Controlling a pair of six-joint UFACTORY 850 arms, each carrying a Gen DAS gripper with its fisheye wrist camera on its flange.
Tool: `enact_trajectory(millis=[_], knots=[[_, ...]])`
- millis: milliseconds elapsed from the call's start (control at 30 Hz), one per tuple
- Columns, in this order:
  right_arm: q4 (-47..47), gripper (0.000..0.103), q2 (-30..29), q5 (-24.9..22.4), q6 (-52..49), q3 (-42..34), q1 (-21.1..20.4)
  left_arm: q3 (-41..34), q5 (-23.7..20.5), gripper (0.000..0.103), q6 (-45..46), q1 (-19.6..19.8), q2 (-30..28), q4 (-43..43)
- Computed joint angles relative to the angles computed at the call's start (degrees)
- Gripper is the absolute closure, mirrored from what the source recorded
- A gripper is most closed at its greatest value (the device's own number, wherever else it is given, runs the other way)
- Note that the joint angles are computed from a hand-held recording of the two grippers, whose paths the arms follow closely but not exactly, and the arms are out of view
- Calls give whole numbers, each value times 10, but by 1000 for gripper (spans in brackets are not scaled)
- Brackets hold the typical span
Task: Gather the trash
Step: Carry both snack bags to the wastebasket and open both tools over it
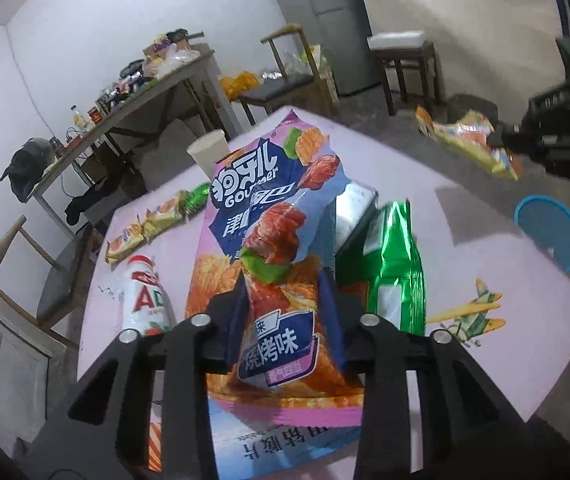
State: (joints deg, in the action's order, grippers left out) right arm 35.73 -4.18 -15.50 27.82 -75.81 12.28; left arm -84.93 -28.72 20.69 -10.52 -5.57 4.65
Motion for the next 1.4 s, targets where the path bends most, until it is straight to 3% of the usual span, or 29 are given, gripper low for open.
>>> enact_trajectory(millis=[300, 433, 533, 700, 833, 1033, 1200, 1400], knots=[[59, 97, 48, 28, -49, 32, -2, -1, 30, 78, 30, -5, 35, -46], [53, 97, 86, 45, -40, 63, -9, -15, 23, 79, 70, -18, 39, -95], [-14, 97, 125, 59, 31, 96, -20, -30, 13, 79, 110, -36, 35, -141], [-297, 97, 205, 56, 324, 166, -49, -71, -35, 79, 185, -76, 11, -241], [-497, 97, 269, 21, 540, 226, -79, -130, -101, 79, 218, -121, -37, -299], [-516, 97, 347, -26, 608, 324, -149, -287, -272, 79, 181, -202, -175, -332], [-364, 97, 369, -7, 503, 404, -227, -442, -395, 77, 113, -267, -325, -307], [-156, 97, 325, 18, 313, 452, -292, -664, -506, 75, 30, -311, -510, -259]])
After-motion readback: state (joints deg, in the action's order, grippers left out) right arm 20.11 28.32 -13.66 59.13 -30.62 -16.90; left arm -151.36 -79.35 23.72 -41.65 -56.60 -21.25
